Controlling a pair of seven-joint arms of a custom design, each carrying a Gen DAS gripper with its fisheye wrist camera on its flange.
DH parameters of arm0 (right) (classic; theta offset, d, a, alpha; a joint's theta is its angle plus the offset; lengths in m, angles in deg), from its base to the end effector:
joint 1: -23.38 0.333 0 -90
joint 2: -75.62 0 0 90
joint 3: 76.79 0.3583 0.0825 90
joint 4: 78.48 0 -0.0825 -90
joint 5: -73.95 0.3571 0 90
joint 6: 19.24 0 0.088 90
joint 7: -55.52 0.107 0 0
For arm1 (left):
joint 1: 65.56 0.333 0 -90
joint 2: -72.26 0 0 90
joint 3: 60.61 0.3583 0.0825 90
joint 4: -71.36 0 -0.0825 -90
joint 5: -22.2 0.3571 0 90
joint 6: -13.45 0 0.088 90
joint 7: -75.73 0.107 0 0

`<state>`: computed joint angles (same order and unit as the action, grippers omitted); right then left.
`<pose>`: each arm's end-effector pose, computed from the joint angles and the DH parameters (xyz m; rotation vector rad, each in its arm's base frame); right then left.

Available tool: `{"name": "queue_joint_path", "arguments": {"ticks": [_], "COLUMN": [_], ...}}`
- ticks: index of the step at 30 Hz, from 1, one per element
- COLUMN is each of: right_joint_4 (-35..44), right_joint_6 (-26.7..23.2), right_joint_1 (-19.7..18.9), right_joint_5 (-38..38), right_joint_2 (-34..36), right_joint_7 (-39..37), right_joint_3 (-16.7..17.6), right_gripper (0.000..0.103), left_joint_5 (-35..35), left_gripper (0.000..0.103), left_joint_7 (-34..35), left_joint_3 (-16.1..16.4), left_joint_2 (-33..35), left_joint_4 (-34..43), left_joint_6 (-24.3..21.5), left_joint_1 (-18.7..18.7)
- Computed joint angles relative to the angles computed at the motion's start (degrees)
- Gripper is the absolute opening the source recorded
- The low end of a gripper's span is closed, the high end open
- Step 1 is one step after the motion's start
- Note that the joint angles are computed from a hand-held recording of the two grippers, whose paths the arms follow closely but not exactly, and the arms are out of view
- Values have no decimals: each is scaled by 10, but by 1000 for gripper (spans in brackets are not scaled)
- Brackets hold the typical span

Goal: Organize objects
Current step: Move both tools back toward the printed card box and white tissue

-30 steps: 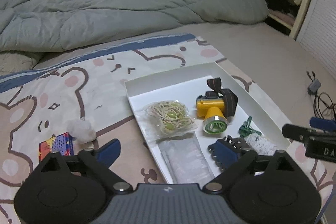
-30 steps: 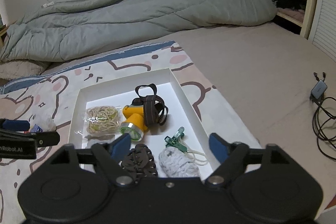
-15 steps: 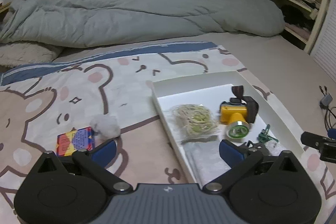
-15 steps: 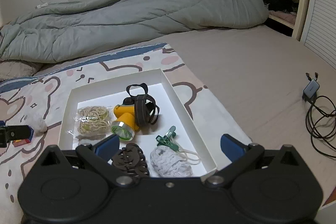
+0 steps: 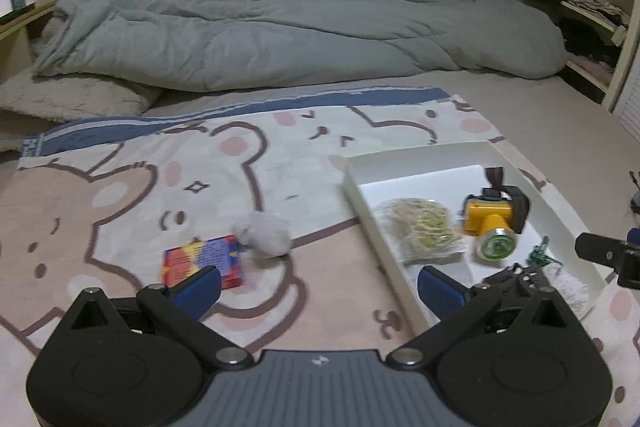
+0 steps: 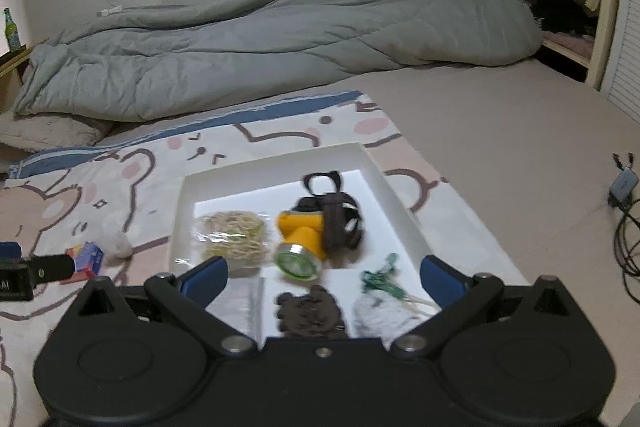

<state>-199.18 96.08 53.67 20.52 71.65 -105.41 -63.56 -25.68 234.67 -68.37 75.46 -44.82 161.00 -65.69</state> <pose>0.4006 0.3187 0.5212 -1.0647 2.3123 -0.9999 0.5757 -0.0656 0.5254 -1.0968 2.4479 -0.9933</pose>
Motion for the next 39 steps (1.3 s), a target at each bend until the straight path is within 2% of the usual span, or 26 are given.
{"name": "queue_joint_path", "arguments": {"ticks": [12,29,33,39], "right_joint_4": [99,229,271,356], "right_joint_6": [16,43,38,22], "right_joint_1": [25,75,83,90], "right_joint_5": [-28,-59,-56,-29], "right_joint_2": [78,173,195,244], "right_joint_7": [-30,-76,-100,-167], "right_joint_3": [-13,-54,-67,-88], "right_gripper": [103,103,103,103], "left_joint_5": [5,22,17,20], "left_gripper": [103,103,103,103], "left_joint_7": [-16,-41,-37,-70], "left_joint_3": [19,22,16,7], "left_joint_2": [21,53,62,86], "left_joint_4": [38,84,104,147], "left_joint_6": [-3,3,20,23], "left_joint_1": [42,83,87,88]}}
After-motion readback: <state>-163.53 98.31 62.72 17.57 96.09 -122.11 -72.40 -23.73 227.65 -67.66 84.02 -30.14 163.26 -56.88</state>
